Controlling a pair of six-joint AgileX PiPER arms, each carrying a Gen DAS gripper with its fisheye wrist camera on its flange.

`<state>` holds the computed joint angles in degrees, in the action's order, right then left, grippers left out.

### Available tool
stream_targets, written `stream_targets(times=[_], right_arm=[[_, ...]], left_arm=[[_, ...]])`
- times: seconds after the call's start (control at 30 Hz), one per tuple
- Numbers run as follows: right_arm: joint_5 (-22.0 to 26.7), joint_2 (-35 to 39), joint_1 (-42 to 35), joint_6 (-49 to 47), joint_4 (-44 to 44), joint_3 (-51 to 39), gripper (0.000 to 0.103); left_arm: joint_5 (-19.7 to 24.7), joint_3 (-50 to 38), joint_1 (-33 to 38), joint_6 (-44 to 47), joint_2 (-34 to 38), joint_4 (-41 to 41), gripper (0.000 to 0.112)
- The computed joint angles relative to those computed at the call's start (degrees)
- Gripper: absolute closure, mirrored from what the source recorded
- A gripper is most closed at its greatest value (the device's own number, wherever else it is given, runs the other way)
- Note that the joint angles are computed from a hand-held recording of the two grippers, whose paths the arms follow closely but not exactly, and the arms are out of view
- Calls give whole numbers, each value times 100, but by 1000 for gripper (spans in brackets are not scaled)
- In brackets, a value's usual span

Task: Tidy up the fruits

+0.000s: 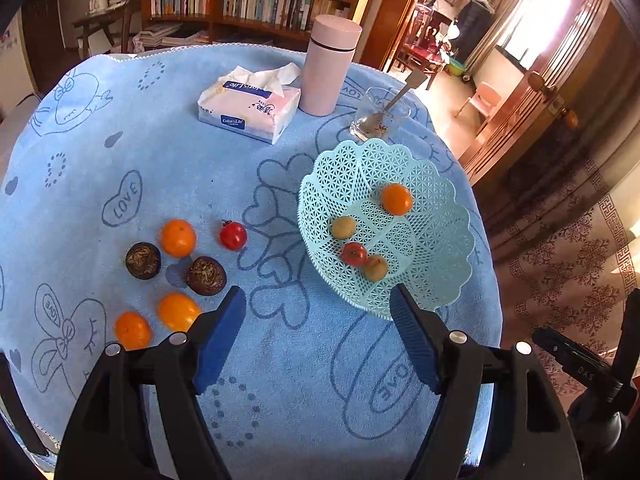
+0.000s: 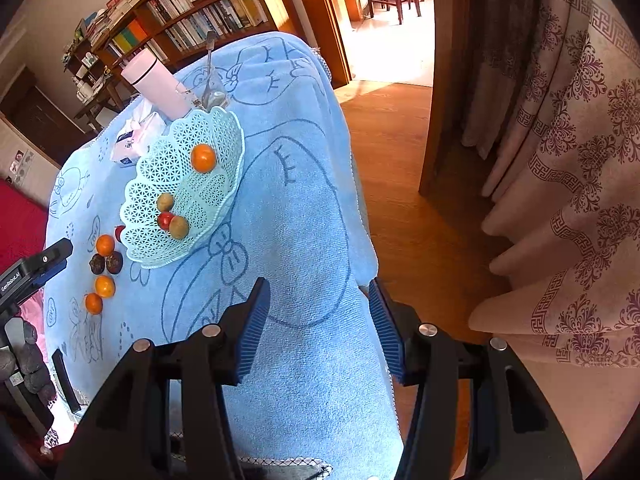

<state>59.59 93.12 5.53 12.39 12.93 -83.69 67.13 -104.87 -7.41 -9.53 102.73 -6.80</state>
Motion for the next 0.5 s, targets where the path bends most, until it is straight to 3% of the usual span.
stream_targets(times=[0.5], right_arm=[[-61, 172, 884, 1074, -439, -324, 42]], left_arm=[[93, 830, 1227, 768, -626, -296, 35]])
